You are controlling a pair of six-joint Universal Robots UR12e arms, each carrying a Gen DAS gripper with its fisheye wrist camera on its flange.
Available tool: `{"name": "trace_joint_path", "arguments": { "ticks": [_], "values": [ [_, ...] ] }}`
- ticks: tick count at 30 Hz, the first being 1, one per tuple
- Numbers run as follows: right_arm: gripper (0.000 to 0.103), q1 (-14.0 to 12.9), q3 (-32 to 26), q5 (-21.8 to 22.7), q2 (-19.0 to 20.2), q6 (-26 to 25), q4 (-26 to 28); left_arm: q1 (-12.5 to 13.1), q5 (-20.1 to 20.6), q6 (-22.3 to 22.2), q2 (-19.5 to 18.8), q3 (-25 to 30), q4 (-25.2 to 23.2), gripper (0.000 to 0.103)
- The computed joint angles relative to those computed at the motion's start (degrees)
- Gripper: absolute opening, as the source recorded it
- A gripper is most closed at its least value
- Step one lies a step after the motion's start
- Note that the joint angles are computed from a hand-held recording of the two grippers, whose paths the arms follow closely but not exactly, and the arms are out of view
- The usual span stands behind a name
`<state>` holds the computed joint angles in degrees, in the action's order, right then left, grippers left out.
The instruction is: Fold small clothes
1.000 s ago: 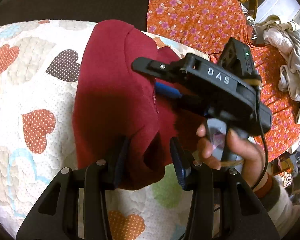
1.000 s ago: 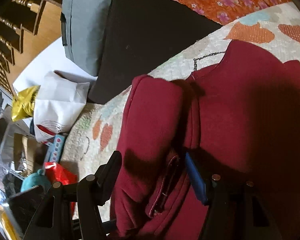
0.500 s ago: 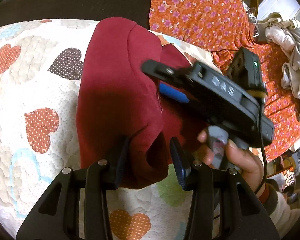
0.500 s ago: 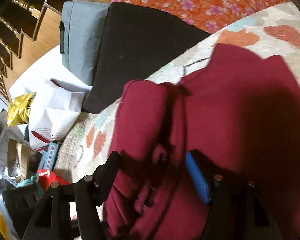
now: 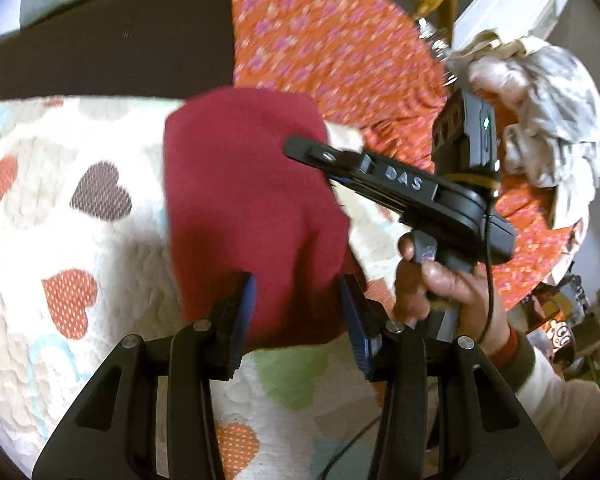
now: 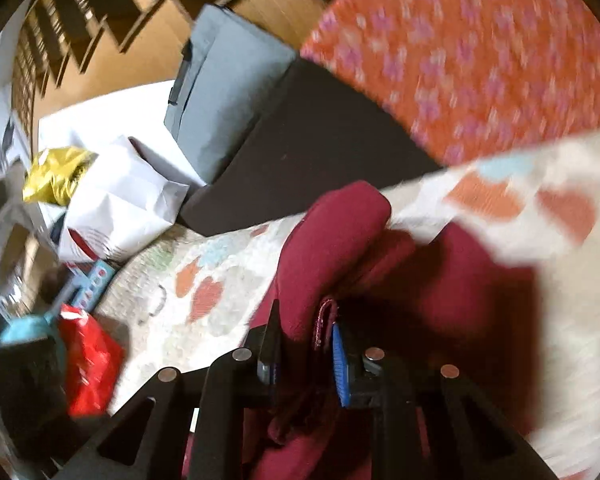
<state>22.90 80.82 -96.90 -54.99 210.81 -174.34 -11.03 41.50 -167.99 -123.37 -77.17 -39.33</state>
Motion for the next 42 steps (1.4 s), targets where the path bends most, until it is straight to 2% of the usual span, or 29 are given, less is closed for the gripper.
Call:
{"name": "trace_joint_path", "arguments": {
  "ticks": [2,4,5,6,8,9,11,13,14,16,17,18,19,20,21,22,23,24,25,26,28,30,32,34,37,39,42],
  "values": [
    [0.019,0.0,0.9,-4.6,-1.6,-3.1,4.2,0.2,-0.5,-1.4,0.1,-0.4,1.9,0.042],
    [0.019,-0.1,0.8,-9.8,-2.1,-5.1,10.2,-0.2,2.2,-1.7,-0.1,-0.2,1.9,0.042],
    [0.019,-0.4,0.7,-10.8,-2.1,-5.0,12.4,-0.5,4.0,-1.8,-0.3,0.1,1.7,0.042],
    [0.019,-0.9,0.8,-10.4,-1.9,-4.0,14.8,-1.0,6.1,-1.7,-0.6,0.4,1.3,0.042],
    [0.022,-2.3,1.1,-6.1,-1.7,-1.7,18.6,-1.7,8.3,-1.4,-0.9,0.8,1.1,0.042],
    [0.024,-2.6,1.2,-5.4,-1.8,-0.7,20.1,-2.0,9.3,-1.2,-1.1,1.0,1.3,0.042],
    [0.026,-2.2,2.3,-7.5,-2.9,-0.2,19.3,-2.6,11.2,-0.8,-1.2,1.1,2.2,0.042],
    [0.027,-0.9,3.1,-13.6,-4.3,-0.7,18.9,-2.8,11.2,-0.6,-1.2,1.0,2.9,0.042],
    [0.027,-0.4,3.6,-14.5,-5.0,-1.4,17.6,-2.9,11.3,-0.5,-1.3,1.1,3.0,0.042],
    [0.027,0.2,5.1,-10.4,-6.0,-3.4,12.3,-3.6,12.5,-0.1,-1.7,1.7,2.3,0.042],
    [0.027,0.2,5.7,-6.1,-6.2,-4.6,10.6,-4.0,13.2,0.1,-2.0,2.0,1.8,0.042],
    [0.027,0.2,6.0,-1.9,-6.2,-5.6,10.4,-4.4,14.4,0.3,-2.3,2.5,1.1,0.042],
    [0.027,0.3,6.2,0.2,-6.1,-6.4,11.1,-4.8,15.5,0.4,-2.6,2.8,0.4,0.042],
    [0.027,0.7,5.5,0.1,-5.5,-7.6,13.4,-5.1,16.7,0.6,-2.8,3.1,-0.5,0.042],
    [0.024,1.2,4.9,-2.4,-5.0,-9.0,16.9,-5.4,17.8,0.5,-3.2,3.5,-1.4,0.042],
    [0.018,1.8,4.1,-7.4,-4.4,-10.2,21.0,-5.7,18.6,0.3,-3.5,3.7,-1.9,0.043],
    [0.006,2.1,3.5,-10.9,-3.8,-11.2,23.7,-5.9,19.4,0.3,-3.8,3.9,-2.2,0.042],
    [0.005,1.9,4.0,-12.0,-3.7,-11.8,24.4,-6.1,20.2,0.5,-3.9,3.8,-2.3,0.043],
    [0.004,1.4,5.5,-10.7,-4.1,-10.1,22.7,-6.2,20.7,0.8,-3.8,3.7,-2.2,0.043],
    [0.004,0.5,7.1,-7.4,-4.9,-7.6,20.5,-6.4,21.4,1.0,-3.7,3.5,-1.6,0.044],
    [0.004,-0.3,8.2,-4.0,-6.2,-4.7,19.4,-6.5,21.6,1.1,-3.6,3.4,-1.3,0.048],
    [0.008,-0.5,8.5,-3.0,-6.8,-2.8,16.1,-6.3,21.0,-0.2,-3.6,3.5,-1.4,0.05],
    [0.01,-0.3,7.4,-4.5,-6.3,-1.1,12.3,-6.1,20.7,-1.2,-3.8,3.7,-1.4,0.053],
    [0.011,-0.2,5.7,-6.2,-5.6,-1.8,11.0,-6.2,21.2,-1.6,-4.1,4.0,-1.2,0.053],
    [0.011,-0.3,0.4,-8.3,-2.8,-3.5,14.9,-6.2,21.6,-1.5,-3.9,3.9,-1.1,0.053],
    [0.011,-1.1,-1.5,-7.3,-1.5,-3.7,16.8,-6.3,21.8,-1.5,-3.9,3.9,-1.3,0.054],
    [0.011,-2.2,-4.7,-9.5,0.7,-2.6,24.4,-6.3,21.9,-1.9,-4.2,4.5,-1.9,0.056]
  ]
}}
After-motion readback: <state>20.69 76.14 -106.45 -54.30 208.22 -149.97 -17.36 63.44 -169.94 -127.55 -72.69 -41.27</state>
